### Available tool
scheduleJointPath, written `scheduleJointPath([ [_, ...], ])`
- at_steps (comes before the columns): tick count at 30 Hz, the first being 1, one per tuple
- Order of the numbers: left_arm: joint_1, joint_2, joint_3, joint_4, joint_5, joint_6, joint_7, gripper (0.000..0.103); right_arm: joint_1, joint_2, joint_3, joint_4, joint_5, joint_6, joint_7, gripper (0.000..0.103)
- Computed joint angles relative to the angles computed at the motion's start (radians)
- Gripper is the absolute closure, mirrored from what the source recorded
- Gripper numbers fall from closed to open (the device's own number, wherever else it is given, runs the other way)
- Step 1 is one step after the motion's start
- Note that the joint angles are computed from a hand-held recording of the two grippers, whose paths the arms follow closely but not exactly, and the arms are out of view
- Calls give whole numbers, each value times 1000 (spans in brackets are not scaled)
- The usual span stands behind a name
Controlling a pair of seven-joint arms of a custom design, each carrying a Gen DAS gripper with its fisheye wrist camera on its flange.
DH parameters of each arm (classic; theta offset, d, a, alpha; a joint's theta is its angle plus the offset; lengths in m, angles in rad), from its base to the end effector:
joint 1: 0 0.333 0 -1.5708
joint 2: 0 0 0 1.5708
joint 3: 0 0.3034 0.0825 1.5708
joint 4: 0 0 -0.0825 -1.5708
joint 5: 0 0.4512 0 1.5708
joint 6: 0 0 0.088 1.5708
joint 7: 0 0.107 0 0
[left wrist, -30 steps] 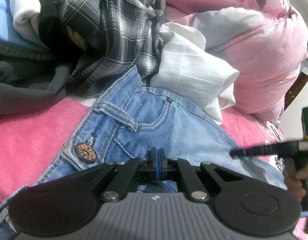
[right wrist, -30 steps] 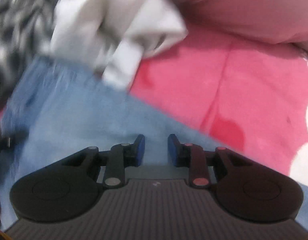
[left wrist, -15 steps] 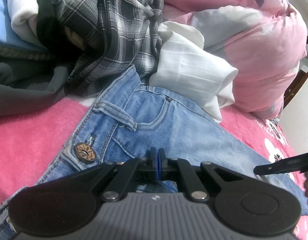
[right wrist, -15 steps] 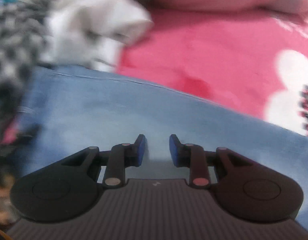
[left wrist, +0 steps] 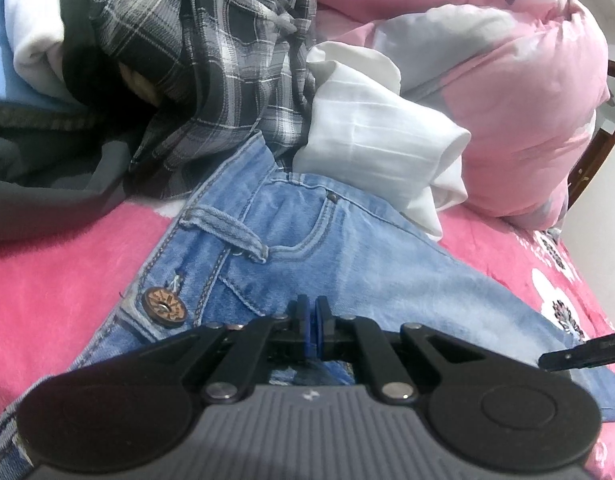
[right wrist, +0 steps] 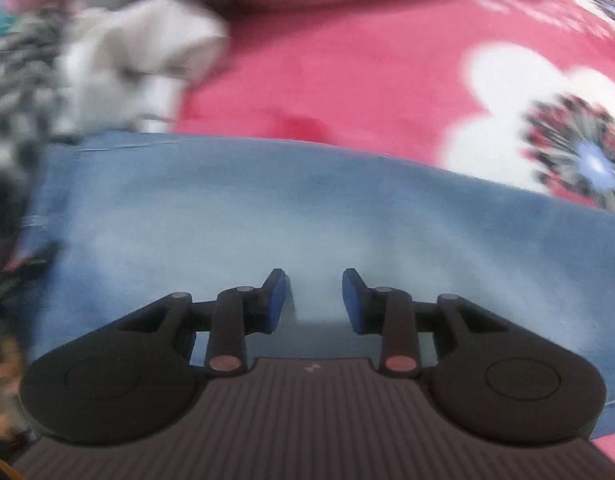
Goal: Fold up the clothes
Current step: 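Open the left gripper to release the waistband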
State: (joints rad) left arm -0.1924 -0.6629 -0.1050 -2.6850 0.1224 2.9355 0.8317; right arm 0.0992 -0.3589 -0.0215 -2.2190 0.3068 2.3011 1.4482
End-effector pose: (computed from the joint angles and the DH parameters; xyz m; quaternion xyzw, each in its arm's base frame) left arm 0.4367 -0.1429 0.5021 -0.7284 0.5234 -0.4021 0.1840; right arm 0.5501 0.0484 0.5381 -0.6990 0.6679 -0.0611 0.2482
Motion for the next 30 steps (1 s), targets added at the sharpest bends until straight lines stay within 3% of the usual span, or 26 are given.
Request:
scheduleJointPath([
  [2,16,-2,-20,1,16,-3,-7,98,-43,18,-2,-4,2,91,131,78],
  [4,26,-4,-34,5,32,-11,-12,97,-92,10,33,-7,-110,130,259,74],
  [6,24,-3,-34,8,39,-15,-11,95,-87,-29,37,-27,-157,125,256,73],
  [9,35,-3,-52,15,60,-27,-15,91,-8,-85,-25,-70,-26,80,110,72],
  [11,45,-6,-69,18,82,-33,-19,86,-6,-95,-21,-91,-18,67,74,70],
  [15,67,-11,-105,26,130,-50,-33,81,-64,-56,8,-96,-66,171,175,72],
  [18,68,-8,-109,33,152,-61,-38,79,-148,-68,81,-97,-232,199,379,69],
  [24,63,-1,-110,42,176,-69,-38,72,-13,-212,-46,-186,8,126,245,63],
  [30,61,-3,-109,38,188,-66,-47,72,49,-388,-91,-279,225,-21,199,63],
])
